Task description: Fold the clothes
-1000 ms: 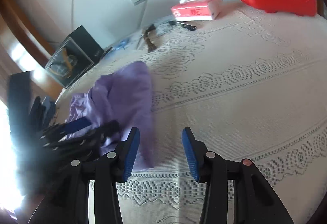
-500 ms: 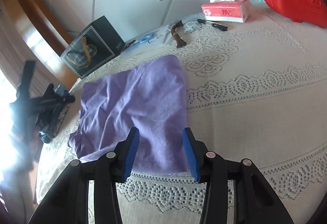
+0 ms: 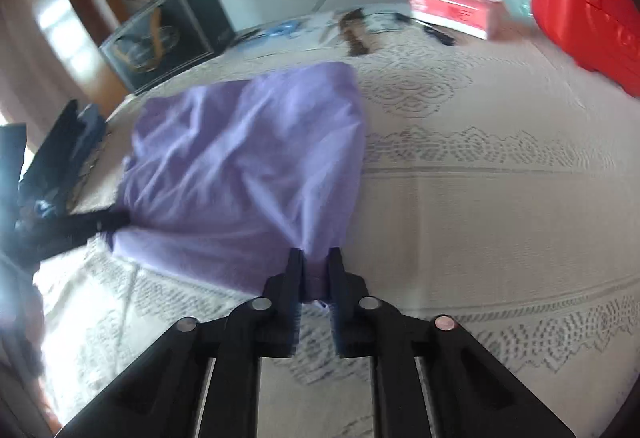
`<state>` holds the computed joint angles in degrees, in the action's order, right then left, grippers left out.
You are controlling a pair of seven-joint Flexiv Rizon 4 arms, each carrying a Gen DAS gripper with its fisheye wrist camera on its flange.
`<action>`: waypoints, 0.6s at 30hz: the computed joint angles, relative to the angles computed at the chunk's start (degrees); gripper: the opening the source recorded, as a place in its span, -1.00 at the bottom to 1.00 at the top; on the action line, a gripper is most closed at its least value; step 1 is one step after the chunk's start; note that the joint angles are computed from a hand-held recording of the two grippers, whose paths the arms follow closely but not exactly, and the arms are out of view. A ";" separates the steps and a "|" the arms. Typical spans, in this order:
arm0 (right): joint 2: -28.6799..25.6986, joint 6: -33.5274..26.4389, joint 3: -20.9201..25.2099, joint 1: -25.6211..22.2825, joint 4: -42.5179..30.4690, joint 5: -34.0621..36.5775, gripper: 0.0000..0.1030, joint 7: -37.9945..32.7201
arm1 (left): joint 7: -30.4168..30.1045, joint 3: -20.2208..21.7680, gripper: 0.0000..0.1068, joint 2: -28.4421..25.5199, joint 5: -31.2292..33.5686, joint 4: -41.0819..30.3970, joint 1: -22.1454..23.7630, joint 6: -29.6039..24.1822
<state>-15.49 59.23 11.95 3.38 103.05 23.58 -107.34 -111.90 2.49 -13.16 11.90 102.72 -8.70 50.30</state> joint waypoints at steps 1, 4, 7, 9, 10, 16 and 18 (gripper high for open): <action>0.43 -0.59 0.04 0.05 0.20 -0.26 -0.78 0.09 | -2.24 1.15 -0.66 0.54 3.79 -0.97 -0.97 -2.37; 0.53 -1.21 -1.59 1.46 1.47 -5.03 -0.78 3.93 | -3.33 1.61 -0.66 0.87 6.14 -1.60 -0.34 -7.53; 1.80 -0.77 -0.68 0.24 1.25 -2.76 -0.71 2.06 | 3.31 -0.73 -0.66 2.78 -7.94 4.41 3.73 2.10; 3.28 -0.33 1.29 -2.19 -0.55 4.78 -0.38 -4.38 | 8.17 -2.45 -0.54 2.31 -15.34 4.82 4.91 6.28; 3.63 -0.79 1.84 -3.25 -2.15 9.14 -0.27 -7.52 | 9.38 -2.91 -0.32 1.45 -16.82 3.59 4.93 7.11; -2.74 -3.78 -0.54 0.12 -13.95 9.54 -0.22 -4.11 | 19.00 -6.67 0.04 -7.61 -26.39 -6.52 5.86 7.81; -6.64 -7.75 -0.80 0.98 -18.89 5.93 -0.66 -1.21 | 20.89 -7.26 0.04 -10.77 -28.76 -9.72 5.89 6.16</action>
